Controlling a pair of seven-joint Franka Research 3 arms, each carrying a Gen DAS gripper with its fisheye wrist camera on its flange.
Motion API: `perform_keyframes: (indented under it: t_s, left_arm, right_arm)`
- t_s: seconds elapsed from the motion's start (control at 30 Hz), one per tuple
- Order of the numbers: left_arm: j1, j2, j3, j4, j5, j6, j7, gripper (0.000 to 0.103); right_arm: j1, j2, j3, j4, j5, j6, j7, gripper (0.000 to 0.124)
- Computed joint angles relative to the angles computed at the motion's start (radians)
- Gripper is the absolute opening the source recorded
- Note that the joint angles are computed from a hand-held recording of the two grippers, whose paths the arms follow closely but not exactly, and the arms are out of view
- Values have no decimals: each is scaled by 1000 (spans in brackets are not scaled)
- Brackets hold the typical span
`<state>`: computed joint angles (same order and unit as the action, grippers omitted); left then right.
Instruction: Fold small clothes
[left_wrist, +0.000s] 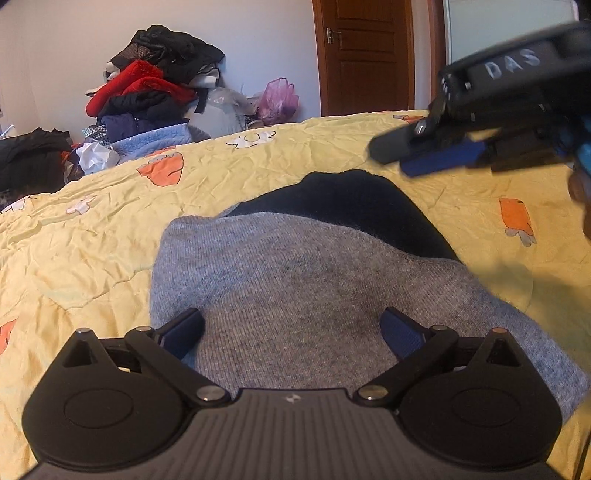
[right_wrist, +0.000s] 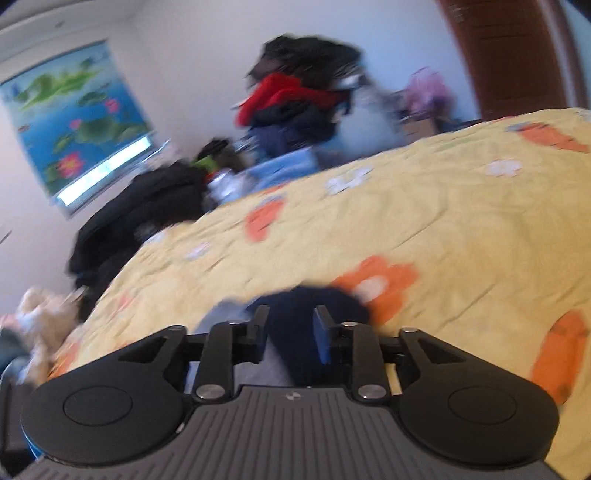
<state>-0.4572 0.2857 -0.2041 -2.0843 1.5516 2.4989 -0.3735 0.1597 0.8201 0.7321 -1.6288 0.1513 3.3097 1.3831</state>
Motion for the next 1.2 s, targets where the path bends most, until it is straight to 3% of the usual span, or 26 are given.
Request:
perform_keyframes:
  t_s: [0.07, 0.17, 0.2, 0.27, 0.33, 0.43, 0.47, 0.53, 0.63, 0.7, 0.77, 0.83, 0.9, 1.0, 1.07, 1.1, 1.17, 1.2]
  left_arm:
    - [-3, 0, -2, 1, -9, -6, 8, 103]
    - [-1, -4, -1, -4, -9, 2, 12, 103]
    - [0, -4, -1, -5, -6, 4, 10, 103]
    - [0, -2, 0, -3, 2, 4, 4, 103]
    - [-1, 5, 2, 1, 13, 0, -3, 103]
    - [-3, -2, 2, -7, 32, -2, -24, 103]
    - [-6, -17, -2, -20, 34, -13, -34, 103]
    - [-14, -74, -15, -73, 56, -33, -87, 103]
    - [-19, -166, -54, -170, 102, -50, -167, 103]
    - [-10, -184, -72, -197, 108, -11, -177, 103]
    - [1, -152, -78, -183, 81, 29, -135, 103]
    - [3, -98, -74, -153, 48, 28, -102, 103]
    - [-8, -83, -68, -144, 70, 0, -136, 103]
    - [-11, -136, -69, -181, 53, 6, -144, 103]
    - [-19, -211, -83, -252, 58, -43, -170, 103]
    - [-20, -263, -92, -302, 62, -65, -195, 103]
    - [-16, -370, -115, -404, 24, -113, -224, 103]
    - [-14, -427, -127, -457, -19, -140, -217, 103]
  right_arm:
    - [65, -8, -49, 23, 45, -51, -67, 42]
    - [230, 22, -269, 156, -90, -186, 144, 38]
    - [250, 54, -295, 200, -68, -200, 136, 39]
    - [229, 107, -241, 238, 106, -150, -38, 34]
    - [228, 113, -238, 256, 162, -168, -64, 33]
    - [326, 67, -365, 252, 227, -193, -89, 34]
    - [334, 42, -380, 222, 209, -184, -48, 37]
    - [276, -21, -305, 105, 225, -93, -51, 44]
    - [63, -68, -43, -102, 162, 80, -105, 50]
    - [-46, -70, 68, -198, 57, 110, -60, 51]
    - [-22, -94, 38, -225, 48, 85, -47, 52]
    - [73, -94, -65, -185, 114, 17, -53, 49]
    - [38, -37, -34, -179, 34, 77, -20, 45]
    - [-11, -86, 3, -215, 76, 27, 28, 46]
    - [-109, -135, 70, -317, 3, 81, 70, 50]
    - [-130, -183, 66, -377, -18, 130, 93, 52]
    - [-95, -322, -21, -506, 12, 250, 94, 60]
    - [-29, -397, -91, -563, 132, 309, -5, 61]
